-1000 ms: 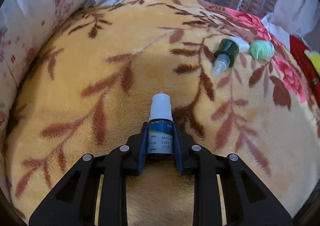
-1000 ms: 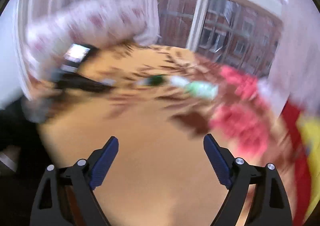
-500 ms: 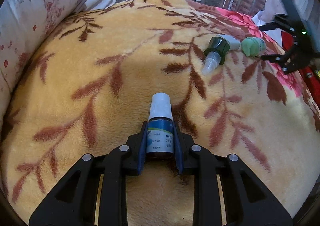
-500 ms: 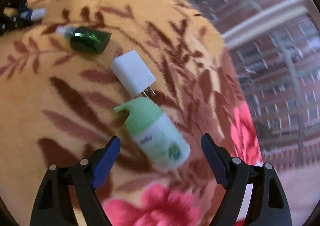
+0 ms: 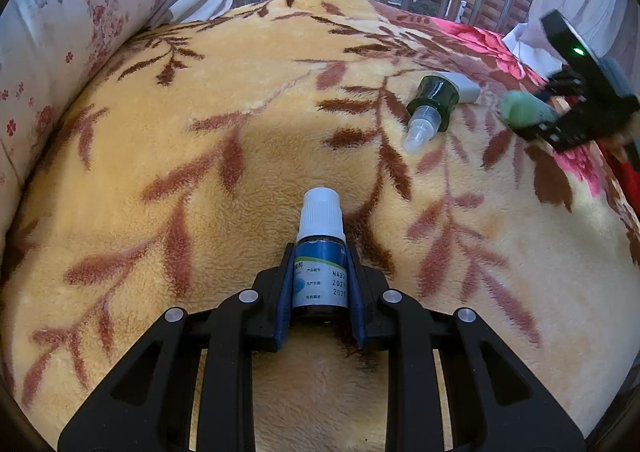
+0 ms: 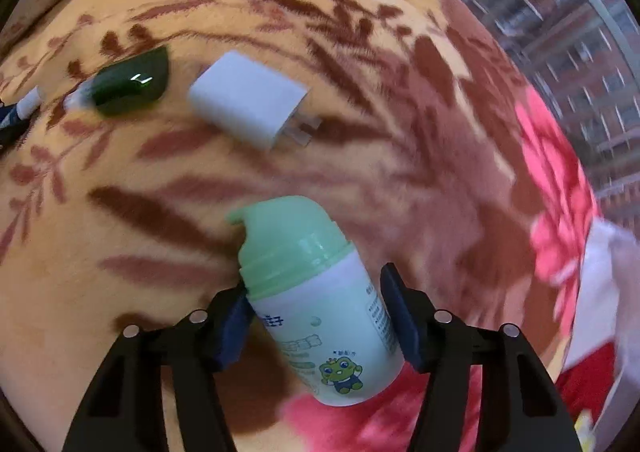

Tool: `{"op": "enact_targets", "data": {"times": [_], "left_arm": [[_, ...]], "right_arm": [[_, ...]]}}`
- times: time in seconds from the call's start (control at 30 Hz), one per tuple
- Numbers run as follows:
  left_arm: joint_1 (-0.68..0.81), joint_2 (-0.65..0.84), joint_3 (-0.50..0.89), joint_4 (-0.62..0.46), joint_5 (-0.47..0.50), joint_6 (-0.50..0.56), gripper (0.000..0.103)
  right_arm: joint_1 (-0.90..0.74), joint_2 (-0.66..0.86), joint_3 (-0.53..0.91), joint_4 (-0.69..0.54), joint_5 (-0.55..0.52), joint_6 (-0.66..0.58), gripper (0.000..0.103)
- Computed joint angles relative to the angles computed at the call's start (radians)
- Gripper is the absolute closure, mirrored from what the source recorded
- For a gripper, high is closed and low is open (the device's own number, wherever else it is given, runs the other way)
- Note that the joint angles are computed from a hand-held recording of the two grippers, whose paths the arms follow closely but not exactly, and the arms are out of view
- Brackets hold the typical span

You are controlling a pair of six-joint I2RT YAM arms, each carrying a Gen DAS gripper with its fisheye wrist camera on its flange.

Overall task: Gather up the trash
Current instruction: 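Grasp the green-capped pump bottle with the right tool, then carry both bottles over the orange bin and open both tools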

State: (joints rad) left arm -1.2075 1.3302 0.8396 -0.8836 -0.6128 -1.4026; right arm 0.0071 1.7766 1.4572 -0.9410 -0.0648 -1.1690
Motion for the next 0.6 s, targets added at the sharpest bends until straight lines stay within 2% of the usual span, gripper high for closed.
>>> {"op": "enact_targets", "data": {"times": [0.1, 0.3, 0.33, 0.43, 0.5, 0.6], "left_arm": [[0.001, 0.003, 0.004, -0.007, -0.001, -0.002, 0.08], [-0.017, 0.037, 0.041, -0.052, -0.017, -0.025, 0.08], [-0.02, 0.046, 0.052, -0.067, -0.019, -0.036, 0.08], [-0.042, 0.046, 0.07, -0.082, -0.034, -0.054, 0.08], [-0.063, 0.036, 0.082, -0.099, -0.046, -0.07, 0.08], [-0.124, 0.016, 0.104, -0.116, -0.057, -0.131, 0.08]], "right_arm": [[-0.048, -0.052, -0.044, -0.073, -0.049, 0.042, 0.046], [-0.277, -0.2, -0.171, -0.239, -0.346, 0.156, 0.047], [-0.339, -0.255, -0.225, -0.263, -0.404, 0.156, 0.047], [-0.446, -0.465, -0.406, -0.252, -0.461, 0.168, 0.047], [-0.563, -0.552, -0.469, -0.326, -0.523, 0.099, 0.047], [-0.769, -0.616, -0.519, -0.476, -0.605, -0.08, 0.047]]}}
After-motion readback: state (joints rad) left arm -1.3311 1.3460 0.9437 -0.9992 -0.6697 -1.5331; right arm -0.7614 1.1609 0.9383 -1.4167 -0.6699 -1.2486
